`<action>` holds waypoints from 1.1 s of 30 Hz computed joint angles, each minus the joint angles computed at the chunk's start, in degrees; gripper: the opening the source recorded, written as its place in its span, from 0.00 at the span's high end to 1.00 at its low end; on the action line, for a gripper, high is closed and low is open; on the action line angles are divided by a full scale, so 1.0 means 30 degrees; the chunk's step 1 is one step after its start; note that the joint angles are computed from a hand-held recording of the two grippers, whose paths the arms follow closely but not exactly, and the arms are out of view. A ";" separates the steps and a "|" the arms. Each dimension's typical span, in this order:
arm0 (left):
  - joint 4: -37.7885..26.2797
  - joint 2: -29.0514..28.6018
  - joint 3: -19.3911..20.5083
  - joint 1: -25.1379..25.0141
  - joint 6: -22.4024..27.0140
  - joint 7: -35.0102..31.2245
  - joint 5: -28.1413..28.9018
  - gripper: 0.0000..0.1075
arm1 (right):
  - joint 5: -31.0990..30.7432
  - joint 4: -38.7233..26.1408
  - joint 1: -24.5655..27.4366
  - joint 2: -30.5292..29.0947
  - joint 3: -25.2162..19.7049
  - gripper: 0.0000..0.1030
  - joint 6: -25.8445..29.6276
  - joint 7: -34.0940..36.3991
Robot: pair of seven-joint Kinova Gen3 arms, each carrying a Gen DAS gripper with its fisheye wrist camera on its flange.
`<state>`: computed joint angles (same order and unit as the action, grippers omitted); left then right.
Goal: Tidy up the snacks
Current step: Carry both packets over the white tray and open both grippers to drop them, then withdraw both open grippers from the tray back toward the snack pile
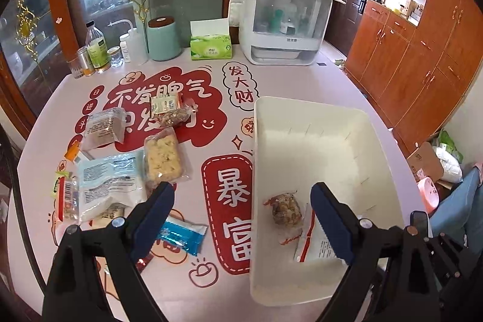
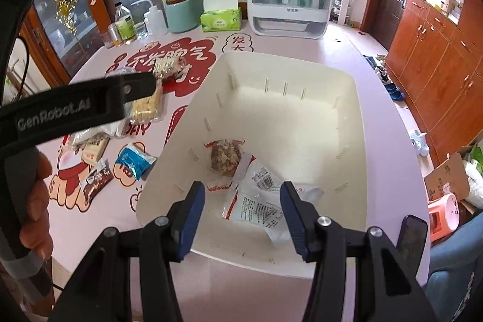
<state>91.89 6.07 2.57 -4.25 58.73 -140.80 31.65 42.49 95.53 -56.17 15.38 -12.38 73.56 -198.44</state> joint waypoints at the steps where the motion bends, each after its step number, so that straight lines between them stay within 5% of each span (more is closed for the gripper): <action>1: -0.0192 0.0032 -0.0063 -0.0122 0.0295 -0.0061 0.0078 0.15 | 0.0047 -0.0109 -0.0095 0.0012 0.0017 0.49 0.0220 -0.0163; 15: -0.2820 0.0565 -0.0804 -0.2198 0.3144 -0.1560 0.1145 0.15 | 0.0831 -0.2788 -0.1070 0.1069 0.0355 0.49 0.2703 -0.0641; 33: -0.9971 0.4817 -0.0306 -0.7138 0.6168 -0.4004 0.2184 0.15 | 0.1943 -1.2762 -0.3815 0.6227 0.3466 0.49 0.6265 0.1671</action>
